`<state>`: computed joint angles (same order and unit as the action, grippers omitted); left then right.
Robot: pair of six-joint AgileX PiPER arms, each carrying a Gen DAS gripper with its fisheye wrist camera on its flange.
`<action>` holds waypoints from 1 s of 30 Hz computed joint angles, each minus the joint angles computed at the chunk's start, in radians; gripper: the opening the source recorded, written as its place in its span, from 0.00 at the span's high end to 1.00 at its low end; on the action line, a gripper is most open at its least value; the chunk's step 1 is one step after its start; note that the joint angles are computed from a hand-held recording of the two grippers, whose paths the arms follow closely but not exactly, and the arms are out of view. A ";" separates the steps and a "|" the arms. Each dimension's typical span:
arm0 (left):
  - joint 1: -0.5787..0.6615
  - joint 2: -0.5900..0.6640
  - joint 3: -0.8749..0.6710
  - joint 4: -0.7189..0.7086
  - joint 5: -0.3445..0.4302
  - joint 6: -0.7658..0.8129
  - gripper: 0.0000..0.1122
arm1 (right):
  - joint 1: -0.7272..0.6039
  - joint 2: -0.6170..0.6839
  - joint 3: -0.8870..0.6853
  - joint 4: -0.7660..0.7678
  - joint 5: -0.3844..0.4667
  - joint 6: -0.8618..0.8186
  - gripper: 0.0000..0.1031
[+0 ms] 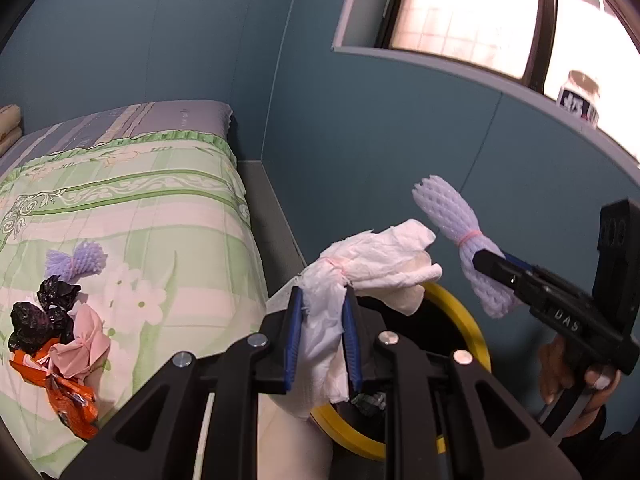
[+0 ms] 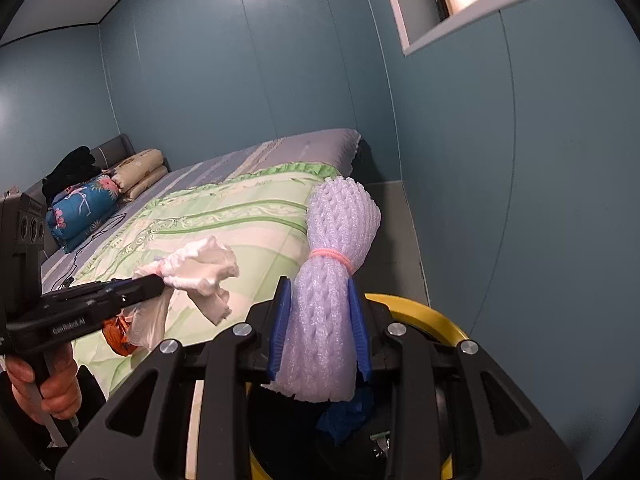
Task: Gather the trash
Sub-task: 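Lift the white tissue and lavender foam net and carry both over the yellow bin, then open both tools to drop the tissue and foam net into the bin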
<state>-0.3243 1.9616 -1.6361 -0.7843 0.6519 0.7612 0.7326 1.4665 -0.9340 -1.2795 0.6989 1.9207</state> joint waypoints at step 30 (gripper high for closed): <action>-0.144 0.114 -0.044 0.119 -0.011 -0.088 0.67 | -0.144 -0.032 0.116 0.041 -0.179 0.030 0.66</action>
<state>-0.4683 2.0760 -1.6804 -0.6650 0.6406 0.6734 0.5883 1.4344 -0.8182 -1.2390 0.5202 1.9507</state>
